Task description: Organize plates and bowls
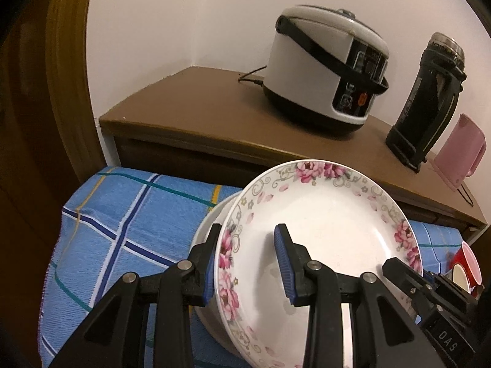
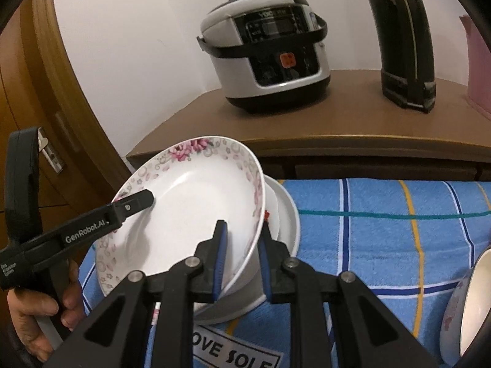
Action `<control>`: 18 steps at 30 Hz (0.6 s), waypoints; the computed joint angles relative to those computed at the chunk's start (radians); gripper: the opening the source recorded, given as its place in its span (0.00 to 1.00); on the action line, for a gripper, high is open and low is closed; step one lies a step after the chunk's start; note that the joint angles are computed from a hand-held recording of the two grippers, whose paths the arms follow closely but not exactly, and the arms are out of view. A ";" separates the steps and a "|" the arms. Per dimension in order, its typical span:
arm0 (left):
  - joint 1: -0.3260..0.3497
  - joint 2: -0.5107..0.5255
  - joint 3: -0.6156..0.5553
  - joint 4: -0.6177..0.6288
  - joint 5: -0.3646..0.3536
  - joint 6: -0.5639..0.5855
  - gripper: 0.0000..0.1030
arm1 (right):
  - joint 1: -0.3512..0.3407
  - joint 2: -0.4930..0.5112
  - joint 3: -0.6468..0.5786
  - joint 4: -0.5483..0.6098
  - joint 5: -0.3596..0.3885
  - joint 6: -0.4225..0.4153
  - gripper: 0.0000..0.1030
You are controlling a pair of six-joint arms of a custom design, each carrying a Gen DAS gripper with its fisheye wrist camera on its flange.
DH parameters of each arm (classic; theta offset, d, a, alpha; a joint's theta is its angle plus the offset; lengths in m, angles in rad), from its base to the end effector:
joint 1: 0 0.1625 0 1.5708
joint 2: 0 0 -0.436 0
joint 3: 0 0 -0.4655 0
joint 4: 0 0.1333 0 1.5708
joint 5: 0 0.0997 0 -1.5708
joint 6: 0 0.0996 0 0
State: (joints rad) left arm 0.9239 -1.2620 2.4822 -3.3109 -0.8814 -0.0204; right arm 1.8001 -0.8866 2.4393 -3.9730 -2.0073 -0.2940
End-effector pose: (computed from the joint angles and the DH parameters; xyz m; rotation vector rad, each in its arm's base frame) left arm -0.0945 -0.4513 0.1235 0.5440 2.4551 -0.9234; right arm 0.1837 -0.3860 0.0502 0.4001 -2.4530 1.1002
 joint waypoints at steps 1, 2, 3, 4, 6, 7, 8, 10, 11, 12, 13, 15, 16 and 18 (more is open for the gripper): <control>0.002 0.005 -0.004 0.002 -0.001 0.000 0.36 | -0.005 0.001 -0.001 0.000 0.000 0.002 0.19; 0.004 0.010 -0.007 0.003 -0.002 0.001 0.36 | -0.008 0.001 -0.002 0.002 -0.001 0.003 0.19; 0.005 0.016 -0.010 0.003 0.000 0.003 0.36 | -0.012 0.002 -0.003 0.002 -0.003 0.004 0.19; 0.006 0.021 -0.015 0.003 0.002 0.004 0.36 | -0.012 0.003 -0.005 0.002 -0.006 0.004 0.19; 0.009 0.033 -0.023 0.005 0.004 0.005 0.36 | -0.010 0.008 -0.011 0.002 -0.016 -0.001 0.19; 0.011 0.036 -0.025 0.008 0.002 0.005 0.36 | -0.010 0.012 -0.014 -0.002 -0.022 -0.004 0.19; 0.016 0.040 -0.030 0.015 -0.004 0.003 0.36 | -0.009 0.014 -0.016 -0.003 -0.027 -0.005 0.19; 0.022 0.048 -0.037 0.022 -0.009 0.000 0.36 | -0.014 0.013 -0.017 -0.001 -0.029 -0.002 0.19; 0.026 0.051 -0.040 0.027 -0.013 -0.003 0.36 | -0.015 0.012 -0.017 0.000 -0.028 -0.001 0.19; 0.028 0.052 -0.041 0.029 -0.014 -0.005 0.36 | -0.015 0.013 -0.018 0.001 -0.031 0.000 0.19; 0.030 0.054 -0.042 0.025 -0.015 -0.001 0.36 | -0.017 0.015 -0.019 0.001 -0.032 0.000 0.19; 0.031 0.055 -0.045 0.024 -0.015 0.001 0.36 | -0.016 0.019 -0.021 0.003 -0.035 0.001 0.19; 0.032 0.057 -0.045 0.021 -0.016 0.002 0.36 | -0.015 0.023 -0.023 0.000 -0.039 -0.001 0.19; 0.033 0.062 -0.046 0.012 -0.016 0.010 0.36 | -0.013 0.028 -0.027 -0.007 -0.043 -0.006 0.19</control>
State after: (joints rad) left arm 0.9573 -1.1998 2.4360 -3.2991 -0.8975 -0.0109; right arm 1.7870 -0.8585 2.4125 -3.9795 -2.0507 -0.2996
